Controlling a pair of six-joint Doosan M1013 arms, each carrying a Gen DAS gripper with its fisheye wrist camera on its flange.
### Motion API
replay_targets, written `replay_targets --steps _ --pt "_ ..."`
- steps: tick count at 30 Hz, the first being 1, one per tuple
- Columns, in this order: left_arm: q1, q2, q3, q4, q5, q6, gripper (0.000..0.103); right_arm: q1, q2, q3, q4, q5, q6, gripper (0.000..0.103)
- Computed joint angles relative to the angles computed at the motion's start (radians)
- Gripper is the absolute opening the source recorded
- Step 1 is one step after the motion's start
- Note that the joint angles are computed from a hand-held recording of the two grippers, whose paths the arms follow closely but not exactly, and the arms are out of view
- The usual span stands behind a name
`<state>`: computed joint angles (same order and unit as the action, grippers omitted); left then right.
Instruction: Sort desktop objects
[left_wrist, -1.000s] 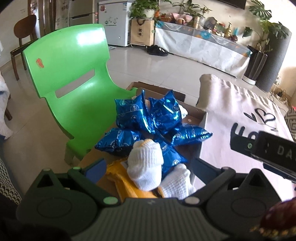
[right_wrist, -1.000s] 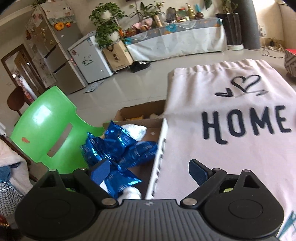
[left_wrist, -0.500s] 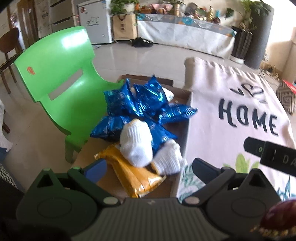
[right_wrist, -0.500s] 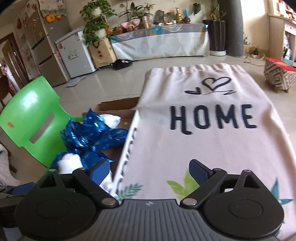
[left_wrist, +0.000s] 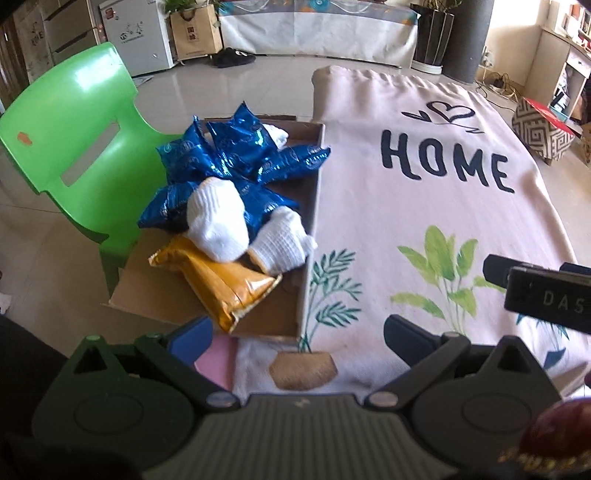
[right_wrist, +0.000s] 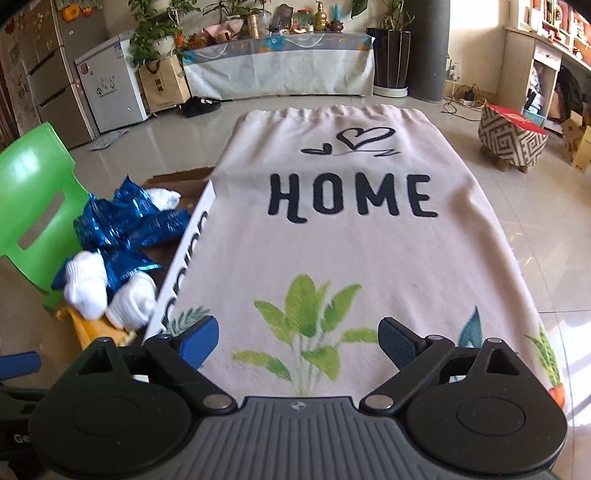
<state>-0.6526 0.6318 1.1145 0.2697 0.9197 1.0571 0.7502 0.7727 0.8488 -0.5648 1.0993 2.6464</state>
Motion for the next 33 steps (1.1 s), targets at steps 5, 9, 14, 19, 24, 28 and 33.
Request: replay_targets --steps 5,9,14,19,24,28,33 --pt "-0.003 -0.002 0.0 -0.005 0.022 -0.004 0.103 0.004 -0.01 0.019 0.003 -0.002 -0.019 0.094" --pt "-0.003 -0.006 -0.001 0.011 0.034 -0.021 0.103 0.005 -0.016 0.029 0.021 -0.049 -0.042 0.095" --pt "-0.004 -0.006 0.0 0.05 0.052 -0.058 0.103 0.004 -0.004 0.007 0.04 -0.077 -0.071 0.095" --pt "0.0 0.003 -0.011 0.068 0.08 -0.076 0.103 0.001 0.015 -0.026 0.066 -0.083 -0.101 0.095" --pt "0.004 0.008 -0.016 0.074 0.097 -0.09 0.103 0.003 0.049 -0.084 0.085 -0.061 -0.155 0.095" --pt "0.005 0.008 -0.016 0.082 0.105 -0.1 0.103 0.008 0.069 -0.118 0.088 -0.054 -0.196 0.096" --pt "0.008 0.009 -0.018 0.08 0.112 -0.113 0.103 0.011 0.083 -0.14 0.089 -0.058 -0.21 0.096"
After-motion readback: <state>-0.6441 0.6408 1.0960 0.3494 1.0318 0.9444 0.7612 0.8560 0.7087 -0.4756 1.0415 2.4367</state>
